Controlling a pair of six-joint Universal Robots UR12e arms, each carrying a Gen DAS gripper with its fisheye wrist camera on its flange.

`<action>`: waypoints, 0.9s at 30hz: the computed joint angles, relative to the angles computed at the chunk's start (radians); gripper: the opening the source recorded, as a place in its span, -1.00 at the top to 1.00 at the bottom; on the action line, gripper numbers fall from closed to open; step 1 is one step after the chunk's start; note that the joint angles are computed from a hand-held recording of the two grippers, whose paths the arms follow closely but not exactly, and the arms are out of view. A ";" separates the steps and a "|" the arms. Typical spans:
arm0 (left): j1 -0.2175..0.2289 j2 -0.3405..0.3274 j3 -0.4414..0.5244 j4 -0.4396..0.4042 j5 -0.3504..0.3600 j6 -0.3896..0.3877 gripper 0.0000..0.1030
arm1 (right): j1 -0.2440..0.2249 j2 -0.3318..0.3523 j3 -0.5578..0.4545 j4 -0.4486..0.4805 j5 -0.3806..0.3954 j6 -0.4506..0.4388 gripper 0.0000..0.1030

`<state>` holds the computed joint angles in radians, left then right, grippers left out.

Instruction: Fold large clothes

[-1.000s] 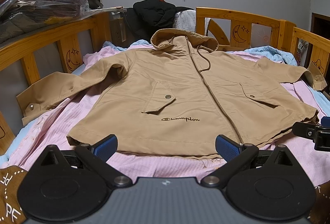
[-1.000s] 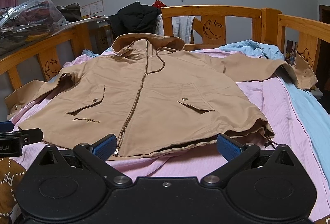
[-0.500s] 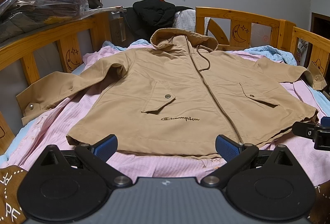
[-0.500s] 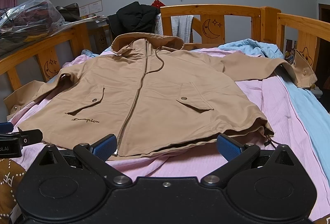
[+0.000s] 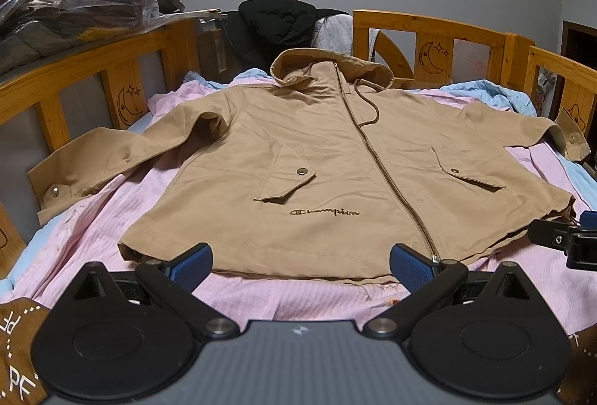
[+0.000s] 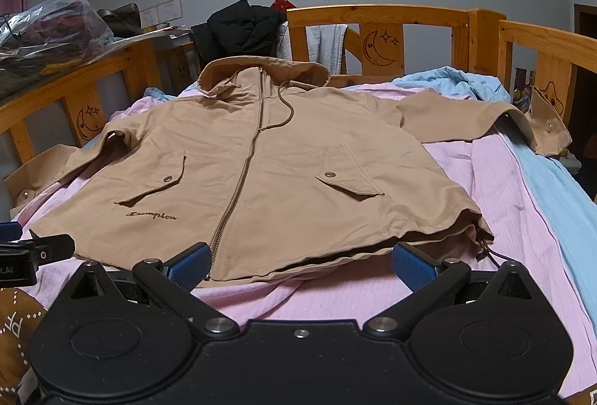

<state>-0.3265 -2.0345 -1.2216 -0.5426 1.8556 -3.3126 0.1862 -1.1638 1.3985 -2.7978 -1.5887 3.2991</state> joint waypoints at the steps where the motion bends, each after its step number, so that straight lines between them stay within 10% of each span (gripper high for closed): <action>1: -0.001 0.000 0.002 -0.004 -0.001 -0.001 -0.99 | 0.001 -0.001 0.000 0.003 -0.002 0.001 -0.99; 15: 0.001 -0.022 0.071 -0.173 -0.017 0.002 -0.99 | 0.001 0.001 -0.026 0.029 -0.072 0.065 -0.99; 23: 0.036 -0.112 0.338 -0.405 -0.129 0.215 -0.99 | -0.080 0.024 -0.127 0.052 0.070 0.037 -0.99; 27: 0.038 -0.190 0.496 -0.464 -0.156 0.259 -0.99 | -0.104 0.070 -0.204 0.093 -0.060 0.108 -0.99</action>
